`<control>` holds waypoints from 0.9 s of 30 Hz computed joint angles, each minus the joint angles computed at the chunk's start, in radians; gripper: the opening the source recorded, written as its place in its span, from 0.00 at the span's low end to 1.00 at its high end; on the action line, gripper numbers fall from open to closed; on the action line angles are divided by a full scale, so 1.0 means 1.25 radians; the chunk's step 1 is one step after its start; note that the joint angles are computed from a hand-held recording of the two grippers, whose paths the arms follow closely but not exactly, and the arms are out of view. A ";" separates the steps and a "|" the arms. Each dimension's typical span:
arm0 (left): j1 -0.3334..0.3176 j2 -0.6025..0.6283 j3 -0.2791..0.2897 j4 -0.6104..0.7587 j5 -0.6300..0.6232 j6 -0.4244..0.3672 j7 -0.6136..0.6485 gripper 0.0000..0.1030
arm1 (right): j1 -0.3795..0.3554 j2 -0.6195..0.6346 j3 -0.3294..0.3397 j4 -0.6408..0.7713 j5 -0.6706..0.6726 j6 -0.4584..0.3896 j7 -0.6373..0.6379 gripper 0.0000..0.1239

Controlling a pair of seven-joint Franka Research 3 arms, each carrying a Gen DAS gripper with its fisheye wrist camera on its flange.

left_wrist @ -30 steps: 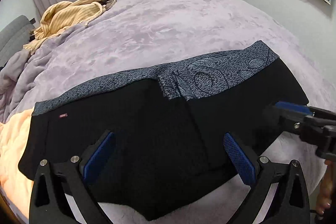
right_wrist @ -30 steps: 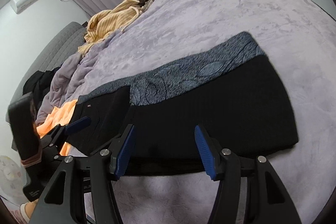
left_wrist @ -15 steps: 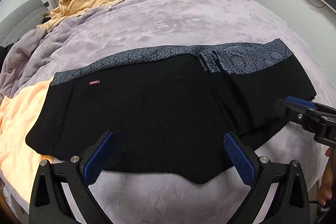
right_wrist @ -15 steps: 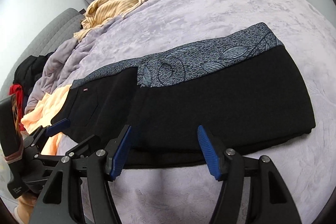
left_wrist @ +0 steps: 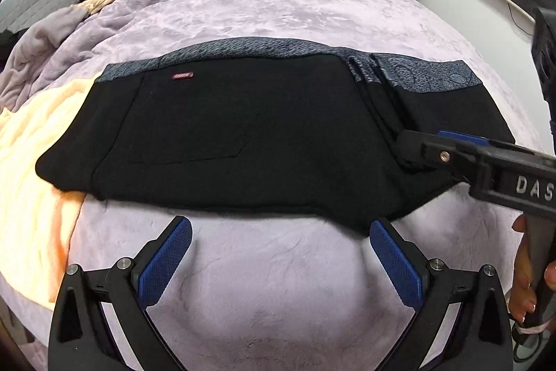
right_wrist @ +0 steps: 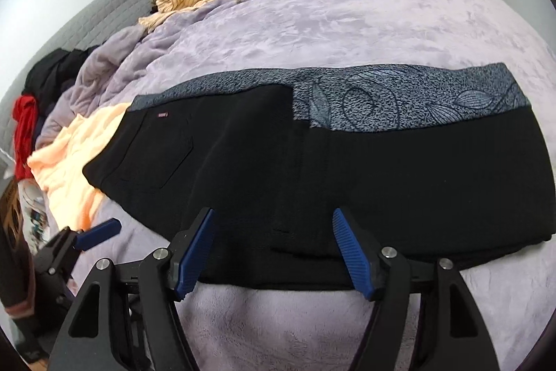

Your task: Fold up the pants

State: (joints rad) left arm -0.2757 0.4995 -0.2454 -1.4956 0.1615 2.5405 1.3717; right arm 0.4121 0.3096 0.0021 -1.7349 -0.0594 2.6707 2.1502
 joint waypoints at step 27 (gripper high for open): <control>0.182 -0.031 -0.079 -0.096 -0.247 0.119 0.115 1.00 | 0.031 -0.014 -0.013 -0.063 -0.064 0.028 0.108 0.64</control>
State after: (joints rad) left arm -0.0486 0.4610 -0.3445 -1.6155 -0.1471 2.6892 1.5156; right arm 0.4505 0.2922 -0.0146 -1.8140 -0.1391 2.7060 2.2856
